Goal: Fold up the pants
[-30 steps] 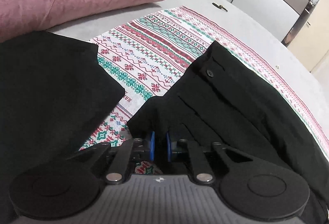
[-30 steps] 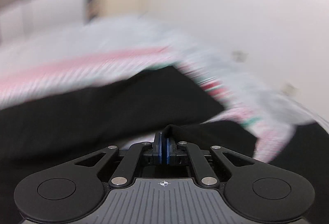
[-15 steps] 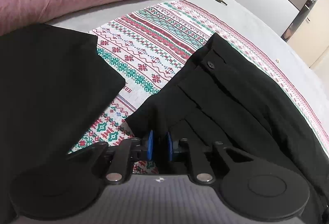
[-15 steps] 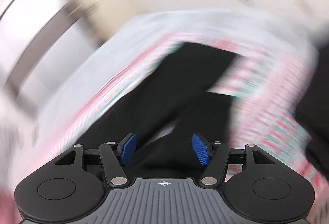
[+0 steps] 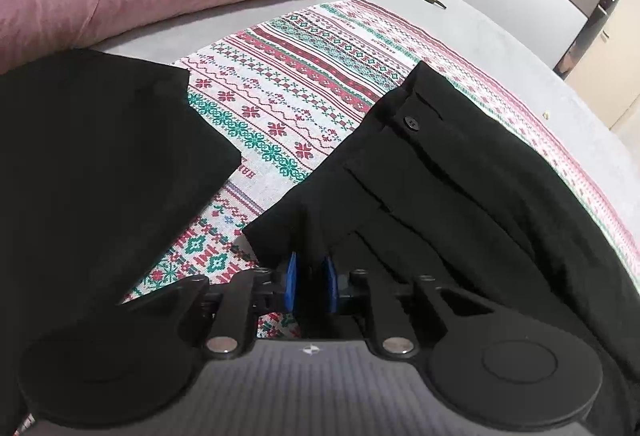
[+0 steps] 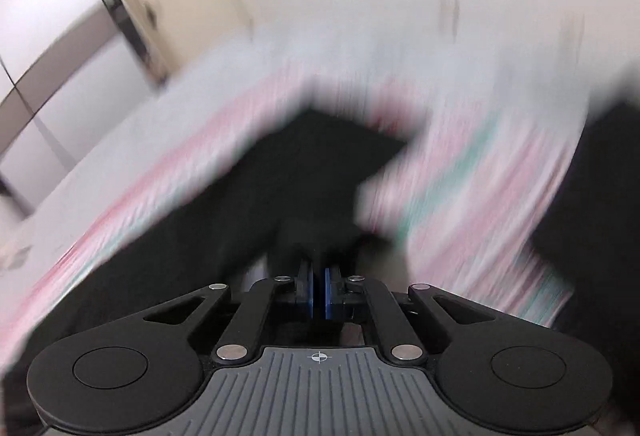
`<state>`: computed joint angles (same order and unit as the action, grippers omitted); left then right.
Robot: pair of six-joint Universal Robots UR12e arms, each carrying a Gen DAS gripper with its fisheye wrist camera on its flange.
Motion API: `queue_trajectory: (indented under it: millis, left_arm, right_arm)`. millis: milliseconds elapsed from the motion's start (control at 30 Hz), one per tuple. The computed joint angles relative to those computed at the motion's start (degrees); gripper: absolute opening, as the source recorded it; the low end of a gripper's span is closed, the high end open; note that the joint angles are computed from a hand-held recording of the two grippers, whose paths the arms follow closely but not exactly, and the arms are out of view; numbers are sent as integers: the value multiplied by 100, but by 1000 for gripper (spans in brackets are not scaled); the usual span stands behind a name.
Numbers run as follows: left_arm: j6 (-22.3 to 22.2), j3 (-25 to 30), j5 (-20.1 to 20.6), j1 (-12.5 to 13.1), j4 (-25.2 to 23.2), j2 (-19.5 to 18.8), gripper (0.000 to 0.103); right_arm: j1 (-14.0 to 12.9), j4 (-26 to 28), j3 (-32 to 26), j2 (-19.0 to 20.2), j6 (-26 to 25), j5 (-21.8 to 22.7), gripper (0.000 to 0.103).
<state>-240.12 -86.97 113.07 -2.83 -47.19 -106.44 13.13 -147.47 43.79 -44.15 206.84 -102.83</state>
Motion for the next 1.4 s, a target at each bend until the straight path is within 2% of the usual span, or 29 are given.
queue_trajectory:
  millis: [33,67,100,133,167,267,333,367,400,467,500,533,633,733,767,833,867,900,967,1033,1067,1100,1133,1200,1233,1267,1300,1367,1400]
  left_arm:
    - [20,-8,-4,0,11,6,38]
    - [56,-3,3,-3,0,3,38]
    - [100,12,13,-8,-34,-6,38]
    - [132,29,18,-9,-77,-15,38]
    - [118,34,21,-13,-100,-19,38]
    - [38,5,8,-4,-84,10,37]
    - [25,9,43,-12,-96,15,36]
    - [34,17,64,-18,-110,13,35]
    - [18,19,89,-25,-105,15,35]
    - [36,21,129,-33,-90,19,34]
    - [28,24,145,-30,-100,21,34]
    - [4,7,142,-24,-76,33,34]
    - [-16,-70,85,-3,51,81,33]
    - [10,-85,68,-1,79,92,33]
    - [10,-80,67,-2,61,90,33]
    - [-10,-74,62,-2,54,85,33]
    - [-9,-79,62,-4,66,88,33]
    - [-7,-83,57,-3,93,89,33]
    - [19,-91,49,-7,149,88,34]
    - [67,-76,54,-20,155,75,34]
    - [92,-69,52,-23,156,69,34]
    - [121,-64,42,-23,147,65,35]
    - [122,-67,21,-17,131,66,35]
    - [83,-99,-67,9,152,87,36]
    - [52,-119,-111,23,177,99,37]
    - [26,-133,-141,32,200,109,37]
    - [12,-137,-148,30,215,111,37]
    - [29,-113,-131,14,210,96,38]
    - [52,-98,-120,5,208,85,38]
  right_arm:
    - [84,-527,0,4,-333,-522,4]
    - [140,-814,-65,38,-581,-954,4]
    - [175,-861,-212,123,-827,-1405,4]
    - [178,-668,-369,207,-1041,-1721,4]
    - [146,-235,-545,289,-1018,-1870,4]
    - [22,1071,-741,354,-365,-2202,4]
    - [-45,1482,-656,299,13,-2372,4]
    - [-31,1354,-327,93,112,-2362,4]
    - [-38,1015,-212,42,-28,-2303,4]
    - [58,30,-76,34,-848,-2426,4]
    - [114,-169,-113,74,-1202,-2517,5]
    - [147,-129,-179,114,-1316,-2571,9]
    - [47,567,-157,29,-783,-2027,9]
    - [-20,-30,101,-93,-818,-1683,10]
    - [-27,51,61,-79,-711,-1650,11]
    - [-29,851,-160,-16,-244,-1866,12]
    - [-29,1089,-155,-44,-202,-1920,12]
    - [-38,1088,-77,-83,-273,-1840,12]
    - [-113,382,342,-264,-475,-1164,12]
    - [-221,-321,698,-431,-340,-315,12]
    - [-262,-599,776,-452,-231,-69,13]
    - [-275,-762,830,-474,-90,27,18]
    - [-259,-685,779,-452,0,-117,28]
    - [-184,-271,522,-312,2,-814,39]
    - [-168,-244,499,-290,-56,-982,39]
    - [-182,-295,559,-327,-50,-910,39]
    - [-223,-456,679,-391,33,-636,39]
    - [-315,-911,948,-526,50,169,39]
    - [-338,-965,1001,-569,-73,515,41]
